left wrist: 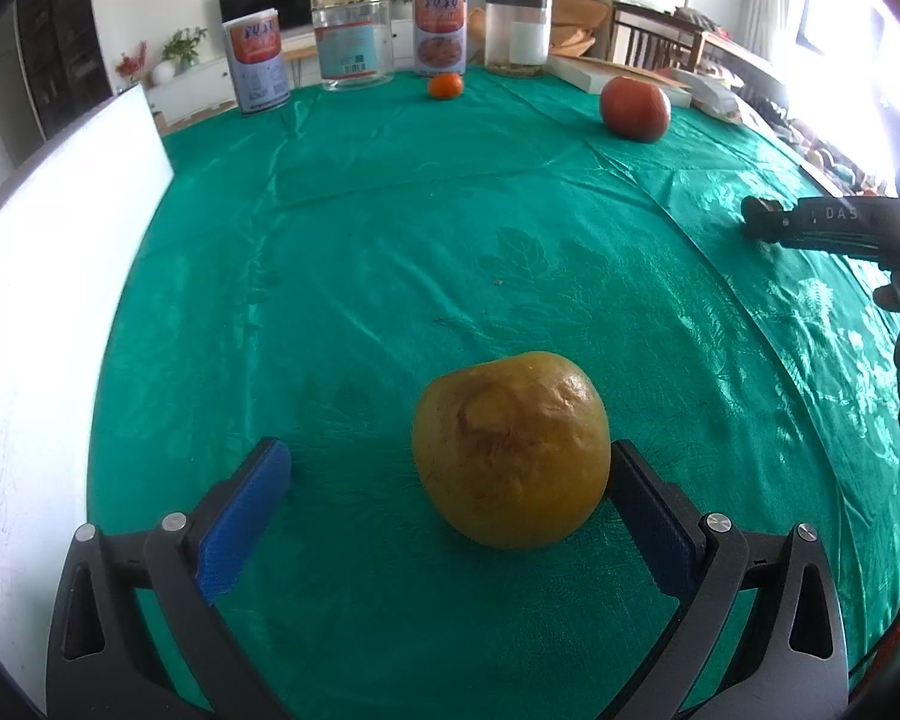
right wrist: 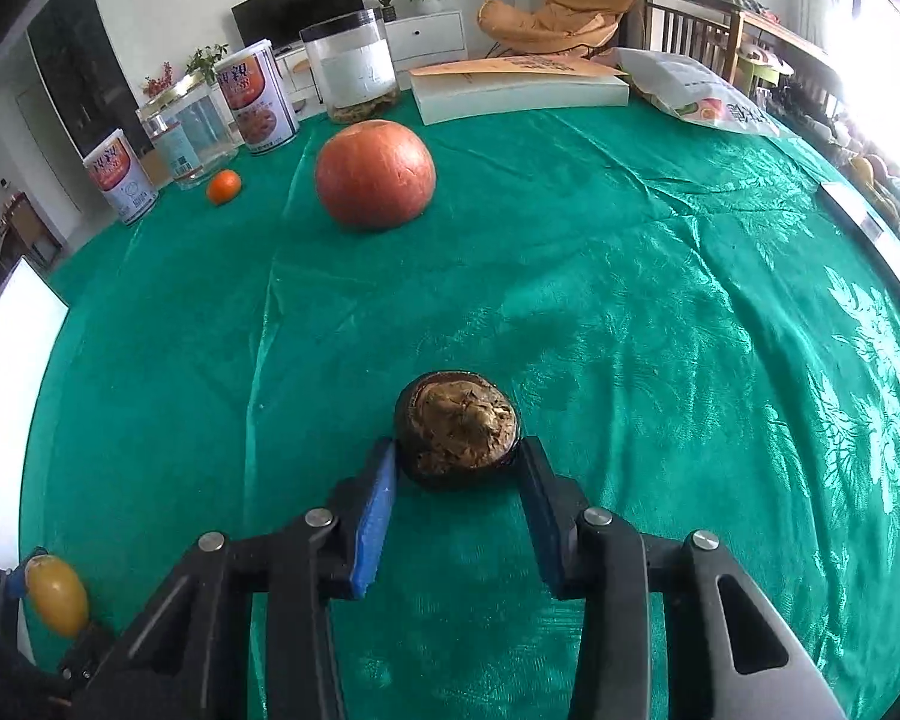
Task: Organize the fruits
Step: 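Open the left gripper on the yellow fruit while the right gripper closes on the dark brown fruit, then open the right gripper, setting the dark brown fruit back on the table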
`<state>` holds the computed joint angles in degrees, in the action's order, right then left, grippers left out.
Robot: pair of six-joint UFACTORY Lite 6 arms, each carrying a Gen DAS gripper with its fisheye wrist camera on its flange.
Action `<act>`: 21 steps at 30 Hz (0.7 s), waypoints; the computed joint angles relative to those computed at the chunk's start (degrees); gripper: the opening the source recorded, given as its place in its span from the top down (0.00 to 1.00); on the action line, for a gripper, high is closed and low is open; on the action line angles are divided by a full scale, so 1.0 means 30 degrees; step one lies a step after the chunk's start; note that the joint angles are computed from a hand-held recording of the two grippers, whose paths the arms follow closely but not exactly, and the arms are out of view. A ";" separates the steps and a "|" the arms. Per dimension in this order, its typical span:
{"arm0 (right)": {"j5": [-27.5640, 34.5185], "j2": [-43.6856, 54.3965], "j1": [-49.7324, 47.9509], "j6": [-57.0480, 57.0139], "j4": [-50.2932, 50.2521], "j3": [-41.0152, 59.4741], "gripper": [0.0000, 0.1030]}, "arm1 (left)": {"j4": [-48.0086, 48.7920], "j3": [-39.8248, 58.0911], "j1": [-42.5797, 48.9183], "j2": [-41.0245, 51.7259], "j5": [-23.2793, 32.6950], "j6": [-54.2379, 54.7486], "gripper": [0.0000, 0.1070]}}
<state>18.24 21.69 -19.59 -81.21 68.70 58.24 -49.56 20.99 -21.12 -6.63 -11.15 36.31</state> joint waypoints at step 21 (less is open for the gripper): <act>1.0277 -1.0998 -1.2432 -0.7884 0.2264 -1.1997 0.21 | 0.0033 0.0017 0.0002 0.0021 -0.0002 -0.0040 0.04</act>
<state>49.07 -11.31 -56.89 -104.86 75.49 22.25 -49.46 21.04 -21.11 -6.56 -11.16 36.19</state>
